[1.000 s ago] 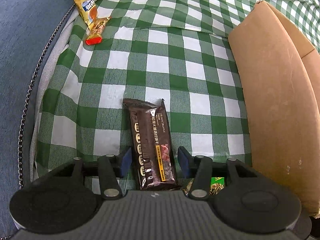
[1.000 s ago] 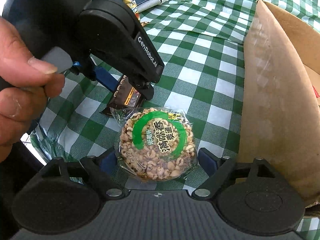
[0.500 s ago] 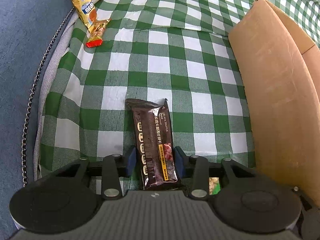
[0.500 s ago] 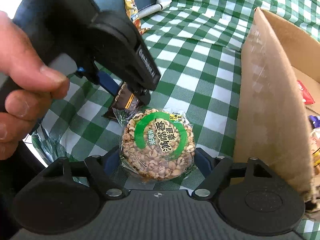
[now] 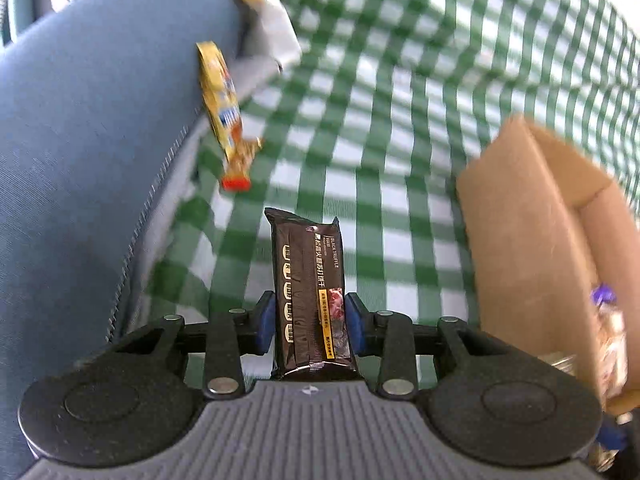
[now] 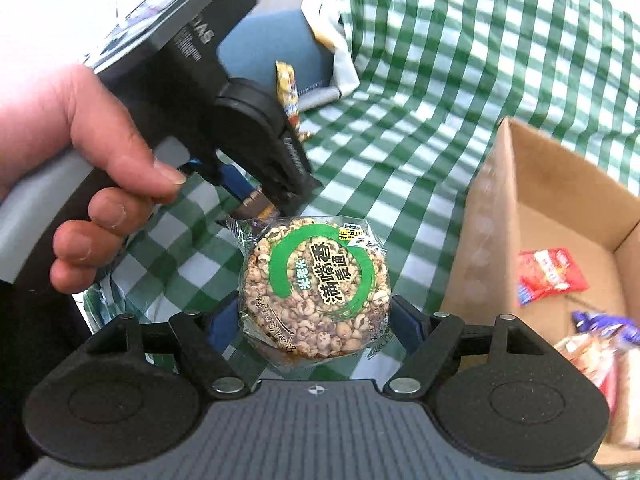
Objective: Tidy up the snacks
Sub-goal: 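Lift the chocolate bar and peanut cake off the sofa with both tools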
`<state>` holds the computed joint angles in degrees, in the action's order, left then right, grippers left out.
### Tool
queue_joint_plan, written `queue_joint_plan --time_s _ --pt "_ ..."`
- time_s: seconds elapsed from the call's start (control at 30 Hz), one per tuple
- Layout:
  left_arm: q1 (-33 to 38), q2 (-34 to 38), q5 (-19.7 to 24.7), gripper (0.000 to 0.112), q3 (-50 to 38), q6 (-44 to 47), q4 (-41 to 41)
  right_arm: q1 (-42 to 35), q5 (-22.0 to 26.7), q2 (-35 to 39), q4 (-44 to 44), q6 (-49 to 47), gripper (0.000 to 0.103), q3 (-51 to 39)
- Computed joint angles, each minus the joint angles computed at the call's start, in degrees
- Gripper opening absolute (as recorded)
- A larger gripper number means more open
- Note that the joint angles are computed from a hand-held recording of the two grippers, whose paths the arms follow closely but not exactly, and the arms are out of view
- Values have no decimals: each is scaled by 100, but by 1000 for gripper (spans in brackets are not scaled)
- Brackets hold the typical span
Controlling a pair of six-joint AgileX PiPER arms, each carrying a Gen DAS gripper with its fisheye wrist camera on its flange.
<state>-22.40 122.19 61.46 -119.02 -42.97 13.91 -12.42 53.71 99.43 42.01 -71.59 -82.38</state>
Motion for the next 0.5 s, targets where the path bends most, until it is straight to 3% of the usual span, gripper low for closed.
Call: queue_joint_plan --time_s 0.13,0.23,0.33,0.5 --pt "-117 -345 -399 40 384 -368 398 -429 595 101 346 309 79 -906" --pt "-243 -431 -516 40 397 -364 540 -797 720 231 729 280 79 -1368" --pt "-382 -387 -518 40 270 -392 611 -997 370 337 927 203 79 -1449" --pt "-620 -97 -407 40 -134 -303 784 -1275 -558 488 1638 -421 79 -839"
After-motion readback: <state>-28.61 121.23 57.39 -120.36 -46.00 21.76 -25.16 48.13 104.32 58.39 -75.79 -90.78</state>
